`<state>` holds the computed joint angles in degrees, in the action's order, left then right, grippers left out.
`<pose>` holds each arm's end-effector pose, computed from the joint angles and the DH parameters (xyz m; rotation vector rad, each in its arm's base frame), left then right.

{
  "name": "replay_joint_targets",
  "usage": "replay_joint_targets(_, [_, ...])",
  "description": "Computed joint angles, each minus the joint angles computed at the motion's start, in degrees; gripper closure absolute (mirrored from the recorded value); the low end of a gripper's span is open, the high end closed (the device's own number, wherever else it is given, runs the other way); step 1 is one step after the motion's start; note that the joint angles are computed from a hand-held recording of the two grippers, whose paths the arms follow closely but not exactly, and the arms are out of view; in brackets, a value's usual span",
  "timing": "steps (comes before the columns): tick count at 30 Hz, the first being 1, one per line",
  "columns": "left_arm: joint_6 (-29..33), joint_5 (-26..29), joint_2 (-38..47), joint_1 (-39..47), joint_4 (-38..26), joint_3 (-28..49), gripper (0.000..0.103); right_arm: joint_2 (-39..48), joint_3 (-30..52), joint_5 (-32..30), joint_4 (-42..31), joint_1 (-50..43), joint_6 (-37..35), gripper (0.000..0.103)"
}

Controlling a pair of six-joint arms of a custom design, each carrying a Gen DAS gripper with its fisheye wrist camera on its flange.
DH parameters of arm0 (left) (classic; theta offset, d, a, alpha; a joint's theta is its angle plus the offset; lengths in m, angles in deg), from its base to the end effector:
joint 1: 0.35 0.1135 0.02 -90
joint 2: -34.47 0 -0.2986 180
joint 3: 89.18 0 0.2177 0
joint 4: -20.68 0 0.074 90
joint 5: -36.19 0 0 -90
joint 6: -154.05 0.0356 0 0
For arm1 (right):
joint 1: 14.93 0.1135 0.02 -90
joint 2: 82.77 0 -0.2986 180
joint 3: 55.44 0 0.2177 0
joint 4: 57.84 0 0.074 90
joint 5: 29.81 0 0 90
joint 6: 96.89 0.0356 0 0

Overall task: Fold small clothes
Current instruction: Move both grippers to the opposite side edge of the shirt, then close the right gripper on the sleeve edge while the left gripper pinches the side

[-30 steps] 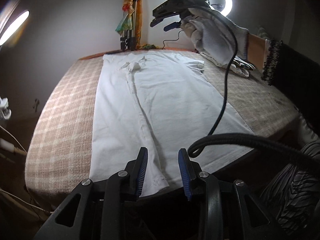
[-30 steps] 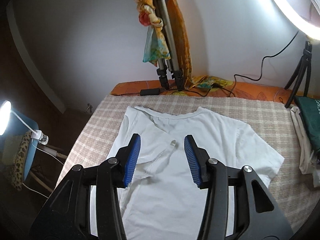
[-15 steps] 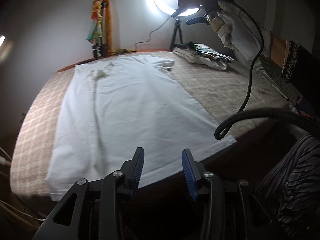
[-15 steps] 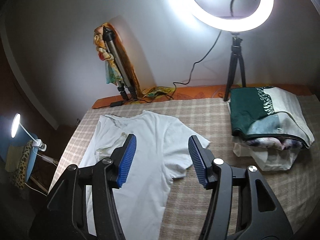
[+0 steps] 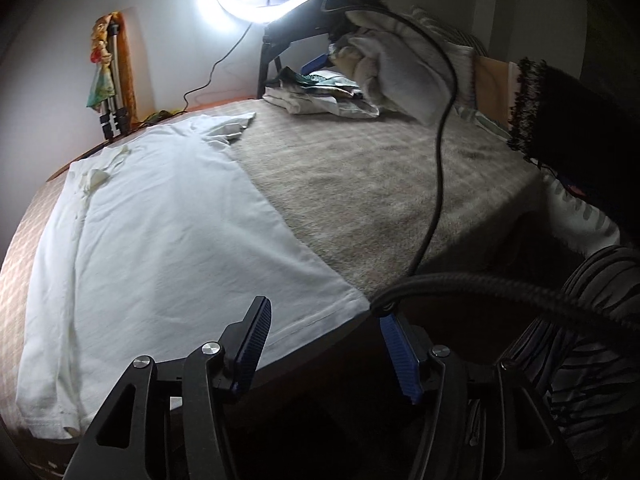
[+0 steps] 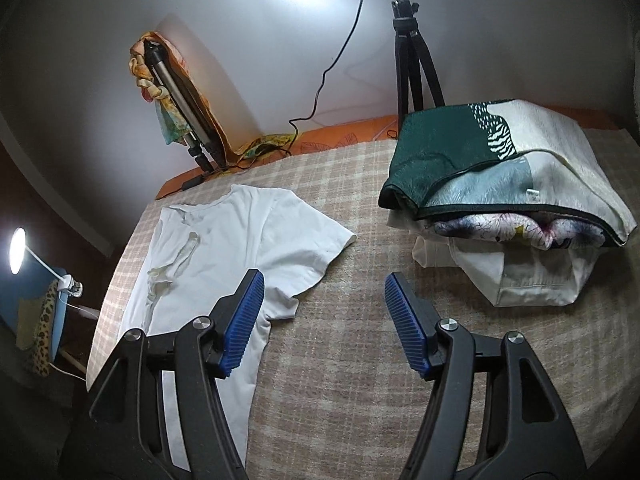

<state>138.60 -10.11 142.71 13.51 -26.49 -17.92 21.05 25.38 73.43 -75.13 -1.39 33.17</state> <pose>0.2948 0.0474 0.1669 1.2910 2.1052 -0.6218 0.3661 0.0798 0.2481 0.6365 2.1712 0.2378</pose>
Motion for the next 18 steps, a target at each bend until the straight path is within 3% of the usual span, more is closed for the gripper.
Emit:
replay_joint_targets(5, [-2.1, -1.8, -0.8, -2.6, 6.7, -3.8, 0.044, 5.3, -0.1, -5.6, 6.0, -3.5, 1.6, 0.037])
replay_joint_targets(14, [-5.9, -5.0, -0.9, -5.9, 16.9, -8.7, 0.044, 15.9, 9.1, -8.9, 5.8, -5.5, -0.5, 0.037])
replay_joint_targets(18, [-7.1, -5.8, -0.3, -6.8, 19.8, -9.7, 0.049, 19.7, 13.2, -9.0, 5.4, -5.9, -1.0, 0.037])
